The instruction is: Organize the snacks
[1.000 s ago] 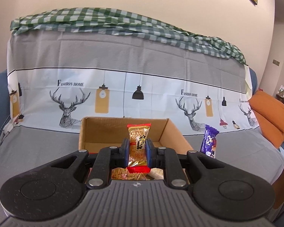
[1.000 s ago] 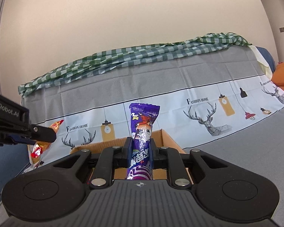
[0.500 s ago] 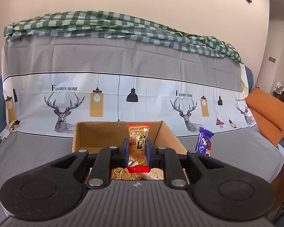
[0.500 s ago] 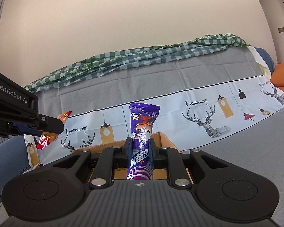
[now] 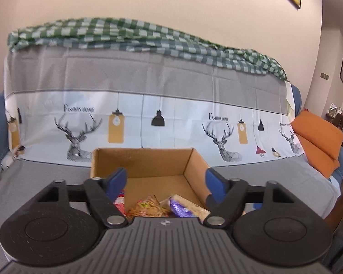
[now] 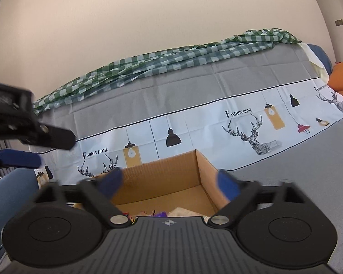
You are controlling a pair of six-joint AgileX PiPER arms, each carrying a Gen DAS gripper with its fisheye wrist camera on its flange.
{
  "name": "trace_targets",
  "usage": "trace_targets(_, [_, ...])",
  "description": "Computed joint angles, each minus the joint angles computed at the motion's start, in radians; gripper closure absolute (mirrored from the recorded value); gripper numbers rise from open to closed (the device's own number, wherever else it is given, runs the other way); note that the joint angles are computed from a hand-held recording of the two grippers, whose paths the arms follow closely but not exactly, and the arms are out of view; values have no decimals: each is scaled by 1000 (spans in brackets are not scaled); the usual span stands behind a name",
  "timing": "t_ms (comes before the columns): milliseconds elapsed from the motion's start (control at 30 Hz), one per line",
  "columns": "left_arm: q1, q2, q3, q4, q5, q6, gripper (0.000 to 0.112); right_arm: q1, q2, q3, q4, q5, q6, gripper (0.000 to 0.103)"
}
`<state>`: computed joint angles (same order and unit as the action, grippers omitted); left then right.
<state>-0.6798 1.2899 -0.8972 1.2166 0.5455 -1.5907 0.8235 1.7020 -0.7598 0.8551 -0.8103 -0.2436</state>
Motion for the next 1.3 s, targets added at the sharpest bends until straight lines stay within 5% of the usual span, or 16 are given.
trace_targets(167, [-112, -93, 105, 142, 100, -106, 18, 13, -31, -3, 69, 43, -68, 1])
trace_targets(367, [-221, -164, 177, 105, 223, -112, 9, 38, -124, -6, 255, 63, -243, 1])
trace_targets(633, [-87, -234, 313, -4, -4, -7, 10, 38, -259, 6, 542, 200, -576, 1])
trace_targets(767, [-121, -187, 392, 136, -16, -202, 10, 81, -254, 10, 653, 219, -710, 1])
trace_targets(1000, [-24, -124, 397, 119, -95, -210, 10, 116, -188, -50, 789, 204, -906, 1])
trace_targets(1300, [123, -69, 358, -127, -185, -14, 10, 100, -136, -101, 830, 232, -958, 1])
